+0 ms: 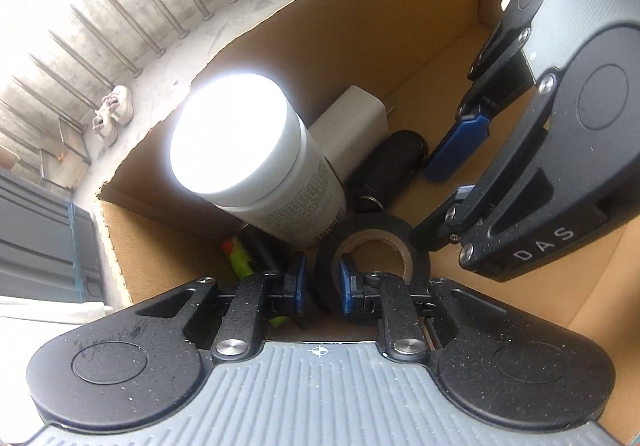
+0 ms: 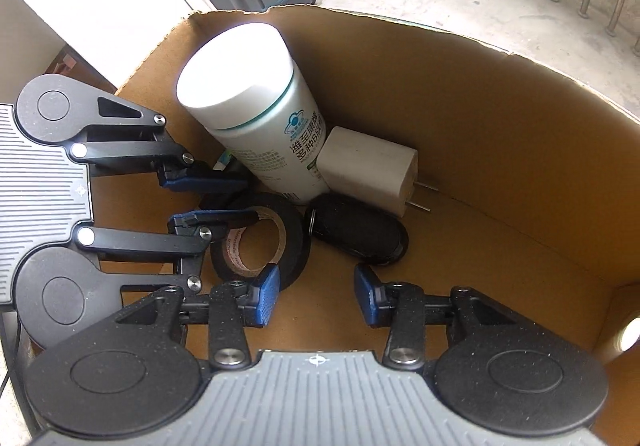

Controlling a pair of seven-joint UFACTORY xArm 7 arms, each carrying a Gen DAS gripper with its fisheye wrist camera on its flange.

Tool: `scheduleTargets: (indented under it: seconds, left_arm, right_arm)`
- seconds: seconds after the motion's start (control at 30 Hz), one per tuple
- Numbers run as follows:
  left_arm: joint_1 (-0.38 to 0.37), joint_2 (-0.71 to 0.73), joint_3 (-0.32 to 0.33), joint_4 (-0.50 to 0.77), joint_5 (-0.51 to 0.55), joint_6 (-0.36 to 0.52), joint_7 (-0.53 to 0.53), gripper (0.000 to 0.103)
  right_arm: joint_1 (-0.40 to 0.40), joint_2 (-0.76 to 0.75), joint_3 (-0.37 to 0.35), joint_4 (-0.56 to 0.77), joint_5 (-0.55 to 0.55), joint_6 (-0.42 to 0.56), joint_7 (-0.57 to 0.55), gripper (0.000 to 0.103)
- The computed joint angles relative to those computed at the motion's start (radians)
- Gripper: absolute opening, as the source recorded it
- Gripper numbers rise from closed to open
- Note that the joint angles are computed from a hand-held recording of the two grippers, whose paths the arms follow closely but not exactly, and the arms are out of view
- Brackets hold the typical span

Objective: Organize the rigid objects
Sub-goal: 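Open the left gripper to release the tape and move both tools to the pink cap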

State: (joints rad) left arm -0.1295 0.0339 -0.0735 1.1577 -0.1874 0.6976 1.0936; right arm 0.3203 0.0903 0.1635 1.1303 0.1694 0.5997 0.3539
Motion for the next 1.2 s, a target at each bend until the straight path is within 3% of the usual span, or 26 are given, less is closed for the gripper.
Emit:
scheduleTargets:
  seconds: [0.33,0.47,0.53,0.6,0.73,0.77,0.83,0.97,1.07,1.2]
  left_arm:
    - [0.002,-0.059,0.010,-0.060,0.000,-0.034,-0.008,0.018]
    - [0.001,-0.175,0.045,-0.135,-0.119,-0.074,0.084,0.018]
    - [-0.016,-0.266,0.081,-0.197,-0.225,-0.092,0.149,0.018]
    - [-0.051,-0.397,0.147,-0.271,-0.344,-0.066,0.239,0.018]
    - [-0.072,-0.642,0.248,-0.383,-0.397,0.091,0.260,0.021]
    - [-0.079,-0.670,0.287,-0.392,-0.411,0.139,0.267,0.024]
    - [-0.082,-0.725,0.302,-0.427,-0.429,0.201,0.240,0.028]
    - [-0.064,-0.878,0.340,-0.617,-0.459,0.295,0.218,0.038]
    - [-0.049,-0.947,0.334,-0.751,-0.493,0.242,0.205,0.040]
    - [-0.088,-0.936,0.310,-0.853,-0.564,0.124,0.185,0.040]
  right_arm:
    - [0.014,-0.050,0.006,-0.050,-0.027,-0.033,0.046,0.044]
    - [0.023,-0.096,0.011,-0.065,-0.067,-0.033,0.072,0.044]
    - [0.030,-0.164,0.023,-0.102,-0.167,-0.065,0.156,0.044]
    - [0.025,-0.245,0.037,-0.143,-0.241,-0.115,0.217,0.044]
    - [-0.008,-0.390,0.084,-0.171,-0.341,-0.135,0.336,0.044]
    - [-0.020,-0.440,0.102,-0.200,-0.360,-0.149,0.372,0.044]
    - [-0.046,-0.555,0.154,-0.254,-0.398,-0.149,0.446,0.044]
    - [-0.069,-0.798,0.261,-0.422,-0.402,-0.157,0.606,0.044]
    - [-0.084,-0.950,0.352,-0.545,-0.381,-0.144,0.745,0.045]
    - [-0.090,-1.041,0.504,-0.648,-0.356,-0.110,0.966,0.045]
